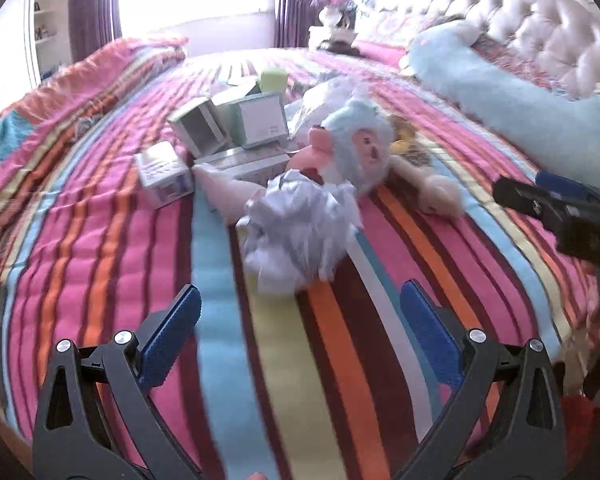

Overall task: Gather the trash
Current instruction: 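Grasp crumpled white paper with left tool while right tool grasps cream plush bunny, then drop the paper from left tool while right tool drops bunny into wastebasket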

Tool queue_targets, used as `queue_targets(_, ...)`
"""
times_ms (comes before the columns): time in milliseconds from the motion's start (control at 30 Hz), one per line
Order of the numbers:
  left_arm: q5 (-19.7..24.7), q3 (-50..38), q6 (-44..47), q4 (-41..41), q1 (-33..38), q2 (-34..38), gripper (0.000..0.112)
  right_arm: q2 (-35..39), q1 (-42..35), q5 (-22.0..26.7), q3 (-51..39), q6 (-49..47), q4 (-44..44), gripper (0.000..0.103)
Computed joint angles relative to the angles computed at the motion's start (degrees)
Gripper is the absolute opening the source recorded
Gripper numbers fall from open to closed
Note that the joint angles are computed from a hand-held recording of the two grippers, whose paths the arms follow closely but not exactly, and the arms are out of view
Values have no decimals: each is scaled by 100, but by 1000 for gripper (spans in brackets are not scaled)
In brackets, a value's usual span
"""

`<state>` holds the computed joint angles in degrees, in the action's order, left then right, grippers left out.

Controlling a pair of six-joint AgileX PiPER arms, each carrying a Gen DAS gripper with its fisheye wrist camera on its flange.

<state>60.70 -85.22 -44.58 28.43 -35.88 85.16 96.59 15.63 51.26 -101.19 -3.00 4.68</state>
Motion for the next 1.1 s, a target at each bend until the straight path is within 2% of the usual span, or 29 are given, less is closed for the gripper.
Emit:
queue_targets(100,-63,-388,279,-228,286,464,97,904,-56,568,-1008,-311,268,95)
queue_targets(300,-199,-902,886,-1220,941,1164,97,2214,78,1578,-2827,-211,-120,95)
queue_targets(367,-240,-879,920,-1130,970,1205,97,2350,93,1632,-2987,-139,-264,94)
queue_targets(400,-210,-920,913,-964,923,1253,89,2518,117,1748,-3224,-80,-377,92)
queue_targets(433,-183,-945,928,-900,907,1289,71,2542,91,1749,-3239,-104,-370,75)
queue_targets(467,-137,-985,895,-797,887,1315,63,2586,64,1792,-3281,-177,-222,61)
queue_targets(500,-179,-951,869,-772,907,1266,57,2557,1,1832,-3233,-249,81,56)
queue_targets(567,-260,-964,1036,-1095,1111,1203,54,2219,16,1592,-2753,-317,100,46)
queue_targets(633,-408,-761,1058,-1222,1223,995,52,1916,10,1413,-2347,-350,134,43)
queue_targets(667,-473,-619,1047,-1236,1245,858,52,1635,-12,1237,-1970,-340,148,42)
queue_targets(767,-652,-235,982,-1168,1226,279,52,1230,-177,968,-1576,-346,357,42)
queue_targets(867,-633,83,853,-1026,965,-447,52,490,-532,907,-1009,-752,1168,42)
queue_targets(933,-455,404,749,-795,530,-1156,52,-348,-782,819,-138,-1272,1885,42)
queue_targets(1000,-32,815,466,-431,-243,-1877,52,-1260,-965,881,842,-1818,2461,42)
queue_targets(1067,522,1360,-189,-94,-1297,-2539,52,-2060,-1131,1145,1759,-2297,3017,42)
queue_targets(1100,786,1717,-555,-166,-1870,-2883,52,-2603,-1172,1492,2331,-2370,3158,42)
